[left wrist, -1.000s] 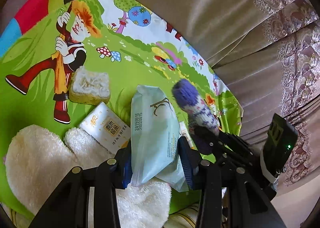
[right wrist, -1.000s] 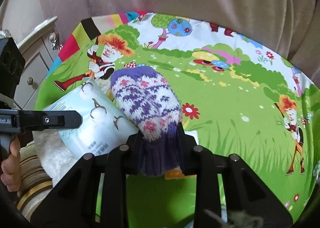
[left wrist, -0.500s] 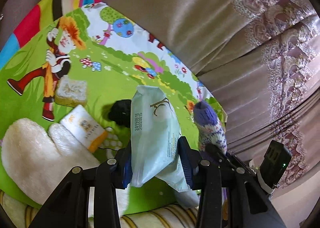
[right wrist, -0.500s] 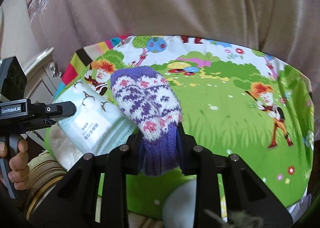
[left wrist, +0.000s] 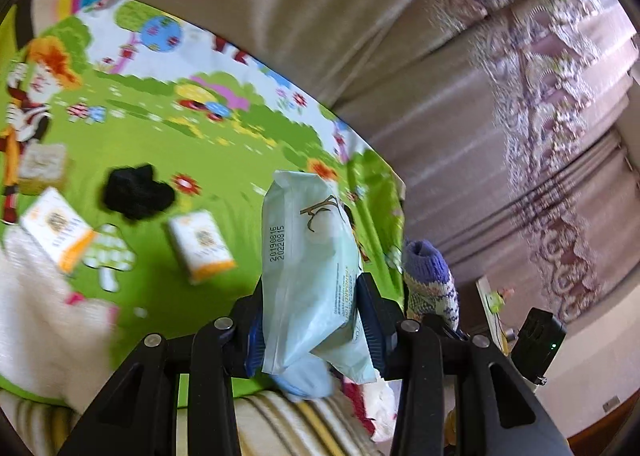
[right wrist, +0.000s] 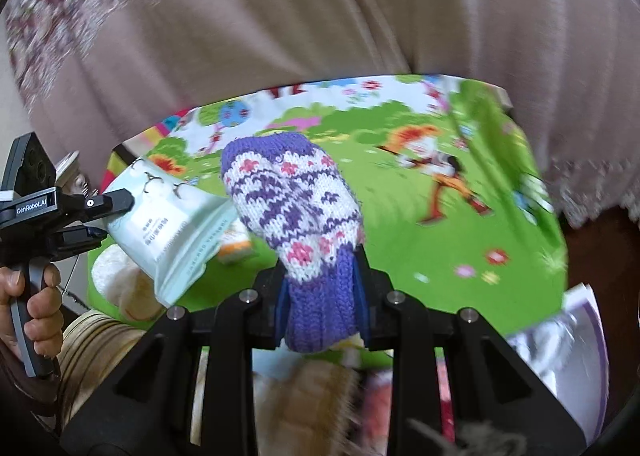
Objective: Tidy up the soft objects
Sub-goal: 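Carry the wipes packet and purple mitten over the box and open both tools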
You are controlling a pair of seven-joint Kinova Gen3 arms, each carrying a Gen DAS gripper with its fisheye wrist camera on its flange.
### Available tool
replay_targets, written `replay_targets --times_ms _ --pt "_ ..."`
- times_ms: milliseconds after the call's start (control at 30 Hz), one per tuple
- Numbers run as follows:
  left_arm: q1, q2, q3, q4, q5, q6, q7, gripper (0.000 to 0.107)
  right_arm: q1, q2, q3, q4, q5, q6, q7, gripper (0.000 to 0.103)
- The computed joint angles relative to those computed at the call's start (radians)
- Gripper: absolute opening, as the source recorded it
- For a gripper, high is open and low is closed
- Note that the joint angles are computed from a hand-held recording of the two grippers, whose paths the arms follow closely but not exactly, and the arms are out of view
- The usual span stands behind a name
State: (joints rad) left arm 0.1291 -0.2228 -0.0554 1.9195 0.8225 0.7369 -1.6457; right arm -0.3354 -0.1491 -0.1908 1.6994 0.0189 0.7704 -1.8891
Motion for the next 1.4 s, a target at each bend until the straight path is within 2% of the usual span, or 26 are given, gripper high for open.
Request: replay_targets --times_ms 233,500,767,967,1100,1200,1300,1367,1400 --pt "0.067 0.086 0.098 -0.063 0.002 -0.034 0.022 0.042 0.090 -0.137 0.080 0.095 -0.027 0.056 0.024 0.031" --pt "0.148 0.215 0.207 -0.171 -0.053 -0.056 0.081 0.042 0.204 -0.241 0.159 0.194 -0.044 0.133 0.056 0.031" --pt "0.246 0.402 0.306 -0.329 -0.174 -0.026 0.191 0.042 0.318 -0.284 0.226 0.262 -0.029 0.200 0.073 0.031" --pt "0.361 0.543 0.335 -0.501 -0.350 0.028 0.308 0.042 0.360 -0.304 0.273 0.285 -0.043 0.215 0.101 0.031" --pt "0.413 0.635 0.354 -0.618 -0.402 0.080 0.333 0.042 0.382 -0.317 0.280 0.285 -0.045 0.225 0.109 0.031" --pt "0.437 0.698 0.374 -0.697 -0.406 0.118 0.316 0.045 0.403 -0.324 0.273 0.292 -0.033 0.230 0.101 0.031" --pt "0.471 0.736 0.356 -0.757 -0.437 0.166 0.347 0.059 0.419 -0.305 0.271 0.299 -0.022 0.240 0.087 0.032" --pt "0.477 0.724 0.342 -0.747 -0.451 0.159 0.363 0.071 0.417 -0.282 0.276 0.303 -0.028 0.250 0.089 0.035" --pt "0.478 0.716 0.337 -0.740 -0.457 0.154 0.371 0.072 0.419 -0.275 0.269 0.307 -0.025 0.251 0.085 0.037"
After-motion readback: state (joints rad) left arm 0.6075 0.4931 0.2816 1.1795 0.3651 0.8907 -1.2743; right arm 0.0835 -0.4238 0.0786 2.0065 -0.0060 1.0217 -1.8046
